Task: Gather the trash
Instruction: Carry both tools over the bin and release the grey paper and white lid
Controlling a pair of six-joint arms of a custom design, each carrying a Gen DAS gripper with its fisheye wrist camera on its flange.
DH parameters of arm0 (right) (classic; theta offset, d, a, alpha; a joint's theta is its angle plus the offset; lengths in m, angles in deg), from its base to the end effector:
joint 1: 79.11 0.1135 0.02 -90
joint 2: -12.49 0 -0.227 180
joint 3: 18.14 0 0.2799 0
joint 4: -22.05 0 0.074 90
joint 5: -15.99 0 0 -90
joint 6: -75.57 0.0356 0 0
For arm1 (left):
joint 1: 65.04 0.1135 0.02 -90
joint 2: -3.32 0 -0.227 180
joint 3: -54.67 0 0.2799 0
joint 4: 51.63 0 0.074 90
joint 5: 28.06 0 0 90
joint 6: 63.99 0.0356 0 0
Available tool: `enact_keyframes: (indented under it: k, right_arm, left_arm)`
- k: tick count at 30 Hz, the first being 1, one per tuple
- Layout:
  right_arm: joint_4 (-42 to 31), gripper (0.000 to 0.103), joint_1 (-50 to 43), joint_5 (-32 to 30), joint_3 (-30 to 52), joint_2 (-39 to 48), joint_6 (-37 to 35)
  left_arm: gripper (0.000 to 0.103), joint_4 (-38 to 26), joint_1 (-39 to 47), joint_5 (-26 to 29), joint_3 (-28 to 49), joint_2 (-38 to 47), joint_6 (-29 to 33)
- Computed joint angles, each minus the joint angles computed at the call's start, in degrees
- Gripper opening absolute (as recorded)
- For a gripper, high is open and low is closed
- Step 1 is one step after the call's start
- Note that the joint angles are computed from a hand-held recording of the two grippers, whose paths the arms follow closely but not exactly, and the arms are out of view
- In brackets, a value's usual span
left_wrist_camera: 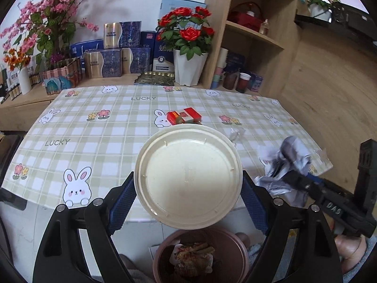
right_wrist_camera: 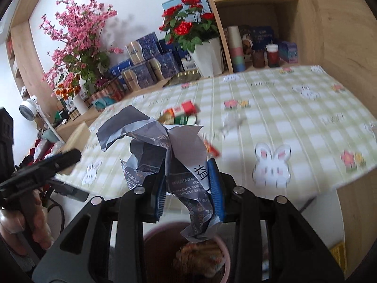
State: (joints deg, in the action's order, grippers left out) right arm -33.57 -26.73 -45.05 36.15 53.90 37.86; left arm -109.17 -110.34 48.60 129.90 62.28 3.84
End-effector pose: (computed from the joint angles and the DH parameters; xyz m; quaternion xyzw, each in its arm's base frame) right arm 0.1356 0.1478 0.2547 0.0995 0.8871 0.1672 0.4185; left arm 0.1840 -0.1743 0.3148 0.1344 0.8960 -0.1396 0.3995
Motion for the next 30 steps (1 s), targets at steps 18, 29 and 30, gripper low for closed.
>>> enact_keyframes:
  k: [18, 29, 30]
  right_arm:
    - [3.1, 0.037, 12.66, -7.06, -9.1, 7.53, 19.23]
    - [5.14, 0.054, 11.72, -10.34, -10.68, 8.77, 20.13]
    - [4.73, 0.056, 11.69, -10.0, -10.64, 8.53, 20.25]
  left_arm:
    - [0.083, -7.38, -13.81, -9.37, -12.48, -15.33, -11.01]
    - [0.083, -7.49, -12.99, -6.87, -16.5, -17.47, -13.07]
    - [0.083, -7.46, -12.85, -6.69, -16.78, -17.54, -13.26]
